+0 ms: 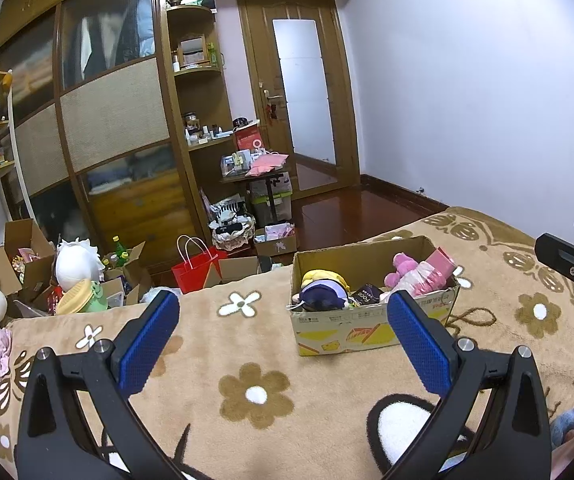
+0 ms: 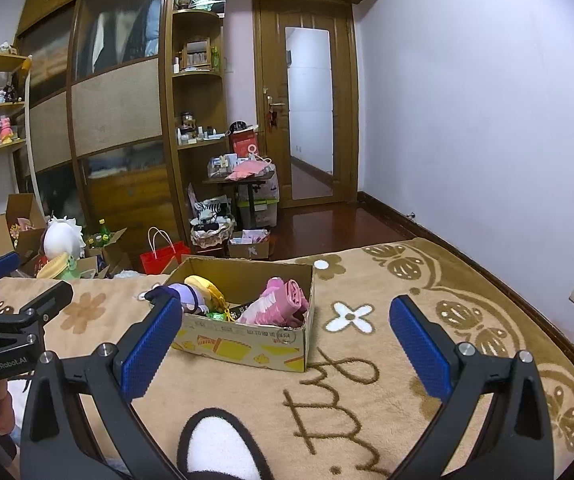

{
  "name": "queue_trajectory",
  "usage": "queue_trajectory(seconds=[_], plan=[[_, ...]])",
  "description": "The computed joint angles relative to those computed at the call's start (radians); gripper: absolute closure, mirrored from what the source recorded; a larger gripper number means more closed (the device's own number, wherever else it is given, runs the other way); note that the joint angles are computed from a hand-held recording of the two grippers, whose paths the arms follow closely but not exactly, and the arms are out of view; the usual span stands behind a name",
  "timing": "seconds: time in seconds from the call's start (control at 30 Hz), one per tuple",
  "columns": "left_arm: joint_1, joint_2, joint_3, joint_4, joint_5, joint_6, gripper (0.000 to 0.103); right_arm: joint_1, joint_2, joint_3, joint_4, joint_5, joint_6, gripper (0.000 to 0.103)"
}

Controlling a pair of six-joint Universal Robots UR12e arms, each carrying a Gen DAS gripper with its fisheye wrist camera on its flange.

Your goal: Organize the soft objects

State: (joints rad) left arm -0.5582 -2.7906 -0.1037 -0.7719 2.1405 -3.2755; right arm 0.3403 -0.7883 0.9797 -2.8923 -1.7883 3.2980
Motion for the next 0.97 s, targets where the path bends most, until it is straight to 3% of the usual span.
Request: queue_trajectory(seconds=[0.17,0.33,0.47,0.97], plan=[[0.002,0.039,-0.081,0.041,-0.009,0.000,0.000,-0.001,0.001,-0.001,0.006,-0.002,0.006,0.000],[0.002,0.045,-0.090,0.044,-0.005,-0.004,0.000,-0.001,-0.002,0.003,0.004,-0.008,0.013,0.000],[0.002,0.020,-0.041,0.019,-0.001,-0.002,0.000,-0.002,-0.002,0.002,0.005,-0.008,0.010,0.000],[0.004,0.034,-0.070,0.036,-0.008,-0.020,0.000,-0.001,-0.009,0.007,0.004,-0.016,0.012,0.000]])
